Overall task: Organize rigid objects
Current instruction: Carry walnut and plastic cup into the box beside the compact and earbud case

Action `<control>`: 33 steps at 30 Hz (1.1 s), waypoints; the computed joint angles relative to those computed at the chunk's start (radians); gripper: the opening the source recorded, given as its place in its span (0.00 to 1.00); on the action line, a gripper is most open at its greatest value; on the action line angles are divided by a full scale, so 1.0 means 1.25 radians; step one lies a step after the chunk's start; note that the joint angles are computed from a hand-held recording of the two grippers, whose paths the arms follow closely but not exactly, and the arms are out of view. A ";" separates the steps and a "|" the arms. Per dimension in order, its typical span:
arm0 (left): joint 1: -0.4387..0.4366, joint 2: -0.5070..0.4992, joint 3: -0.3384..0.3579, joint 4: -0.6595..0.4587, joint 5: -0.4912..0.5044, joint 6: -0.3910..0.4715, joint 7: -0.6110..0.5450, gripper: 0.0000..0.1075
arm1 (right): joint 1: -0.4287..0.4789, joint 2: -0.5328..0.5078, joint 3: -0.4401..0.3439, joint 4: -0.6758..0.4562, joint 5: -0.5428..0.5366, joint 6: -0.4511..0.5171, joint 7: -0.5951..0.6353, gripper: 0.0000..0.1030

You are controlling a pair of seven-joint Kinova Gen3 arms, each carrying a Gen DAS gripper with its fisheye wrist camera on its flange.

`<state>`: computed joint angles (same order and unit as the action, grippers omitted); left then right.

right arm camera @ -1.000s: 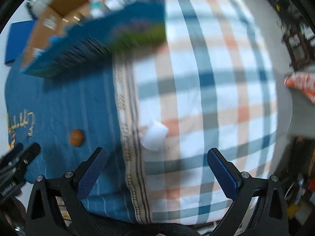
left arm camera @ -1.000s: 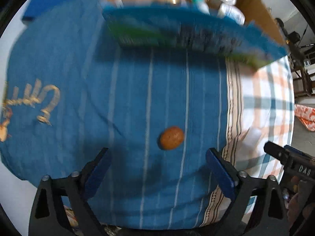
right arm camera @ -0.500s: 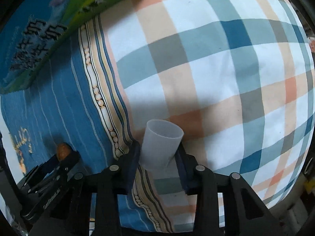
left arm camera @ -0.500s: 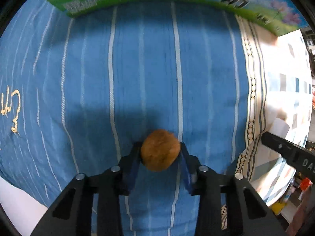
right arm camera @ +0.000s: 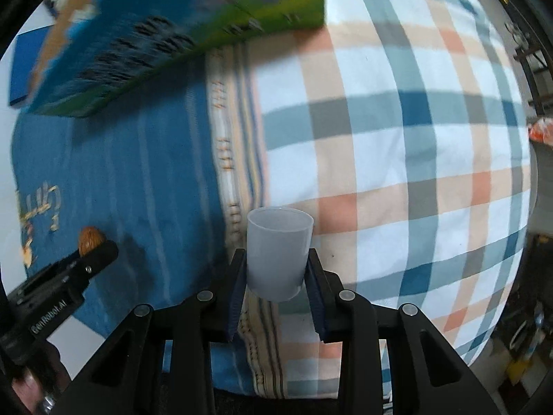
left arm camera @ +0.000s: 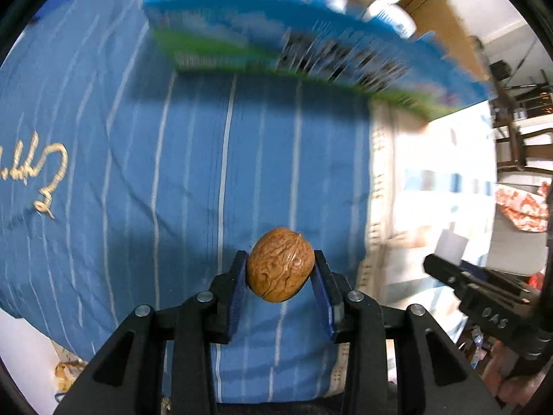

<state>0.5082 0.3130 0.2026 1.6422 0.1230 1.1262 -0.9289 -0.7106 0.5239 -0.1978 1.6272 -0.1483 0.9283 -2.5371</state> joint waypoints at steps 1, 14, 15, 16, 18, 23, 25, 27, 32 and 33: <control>0.002 -0.019 0.001 -0.007 -0.002 0.003 0.002 0.31 | -0.002 -0.014 -0.001 -0.002 0.002 0.004 -0.001 0.33; -0.020 -0.036 -0.001 -0.282 -0.020 0.115 -0.079 0.31 | -0.008 -0.120 0.018 -0.212 0.118 0.161 0.036 0.33; -0.022 -0.031 -0.003 -0.298 -0.023 0.120 -0.085 0.31 | -0.006 -0.122 0.020 -0.229 0.128 0.177 0.046 0.33; -0.022 -0.025 -0.006 -0.311 -0.029 0.122 -0.089 0.31 | -0.012 -0.115 0.024 -0.250 0.142 0.188 0.045 0.33; -0.018 -0.008 -0.012 -0.347 -0.045 0.136 -0.094 0.31 | -0.008 -0.107 0.027 -0.269 0.151 0.194 0.055 0.33; -0.014 0.033 -0.028 -0.412 -0.075 0.157 -0.110 0.31 | 0.020 -0.081 0.040 -0.319 0.149 0.206 0.088 0.33; -0.019 0.053 -0.035 -0.445 -0.078 0.169 -0.116 0.31 | 0.033 -0.066 0.045 -0.343 0.144 0.210 0.103 0.33; -0.045 0.095 -0.036 -0.496 -0.053 0.188 -0.139 0.31 | 0.045 -0.047 0.053 -0.370 0.144 0.217 0.115 0.33; -0.067 0.209 -0.059 -0.635 -0.048 0.262 -0.152 0.31 | 0.089 0.059 0.071 -0.499 0.127 0.282 0.166 0.33; -0.073 0.237 -0.061 -0.668 -0.044 0.283 -0.154 0.31 | 0.097 0.082 0.073 -0.522 0.120 0.293 0.175 0.33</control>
